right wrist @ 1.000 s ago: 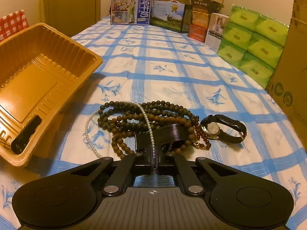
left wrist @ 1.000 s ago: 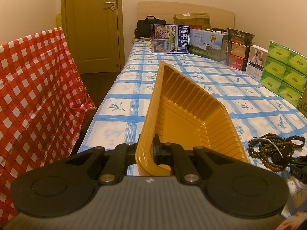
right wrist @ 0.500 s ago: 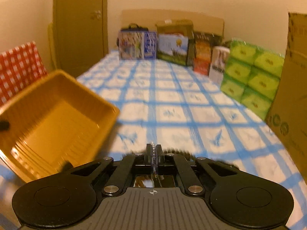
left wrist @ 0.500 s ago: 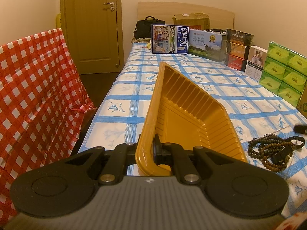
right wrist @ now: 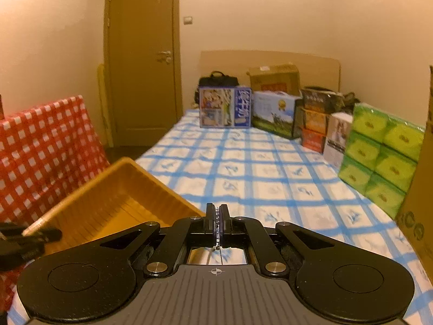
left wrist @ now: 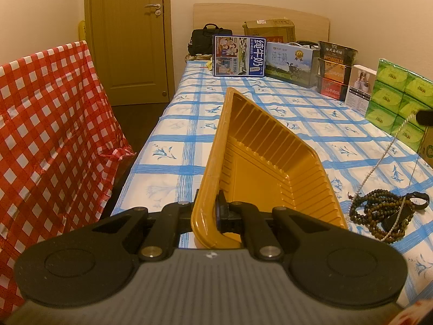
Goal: Organize jewelry
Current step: 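Lift the pearl strand into the orange tray and release it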
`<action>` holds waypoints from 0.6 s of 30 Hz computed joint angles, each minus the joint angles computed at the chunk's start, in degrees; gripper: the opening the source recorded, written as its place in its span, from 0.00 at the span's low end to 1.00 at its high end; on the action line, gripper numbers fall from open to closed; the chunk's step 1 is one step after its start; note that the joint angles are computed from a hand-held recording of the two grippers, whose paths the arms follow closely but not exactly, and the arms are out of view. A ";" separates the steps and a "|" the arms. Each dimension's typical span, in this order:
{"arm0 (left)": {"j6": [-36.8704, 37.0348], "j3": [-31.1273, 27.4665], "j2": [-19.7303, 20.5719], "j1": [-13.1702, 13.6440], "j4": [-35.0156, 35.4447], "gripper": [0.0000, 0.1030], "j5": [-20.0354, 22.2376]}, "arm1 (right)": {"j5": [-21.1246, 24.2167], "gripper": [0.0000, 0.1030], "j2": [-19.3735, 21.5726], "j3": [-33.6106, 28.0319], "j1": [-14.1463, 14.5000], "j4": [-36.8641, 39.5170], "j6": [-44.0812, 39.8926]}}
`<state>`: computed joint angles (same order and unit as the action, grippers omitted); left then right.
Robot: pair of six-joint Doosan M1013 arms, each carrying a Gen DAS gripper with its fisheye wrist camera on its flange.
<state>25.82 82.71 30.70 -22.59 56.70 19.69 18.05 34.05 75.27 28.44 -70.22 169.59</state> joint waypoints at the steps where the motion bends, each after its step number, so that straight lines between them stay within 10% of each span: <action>1: 0.00 -0.04 0.02 -0.01 0.01 0.06 0.02 | -0.52 0.02 -0.03 -0.21 -0.01 -0.28 0.08; 12: 0.09 -0.13 0.06 -0.02 -0.10 0.06 0.08 | -8.35 0.02 0.23 -3.50 0.21 -2.17 0.24; 18: 0.11 -0.16 0.06 -0.07 -0.17 0.06 0.11 | -10.90 0.02 1.82 -6.38 0.18 17.58 -18.75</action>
<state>25.93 82.56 30.76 -22.66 56.53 19.80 7.15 35.87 68.89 28.62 -52.64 150.84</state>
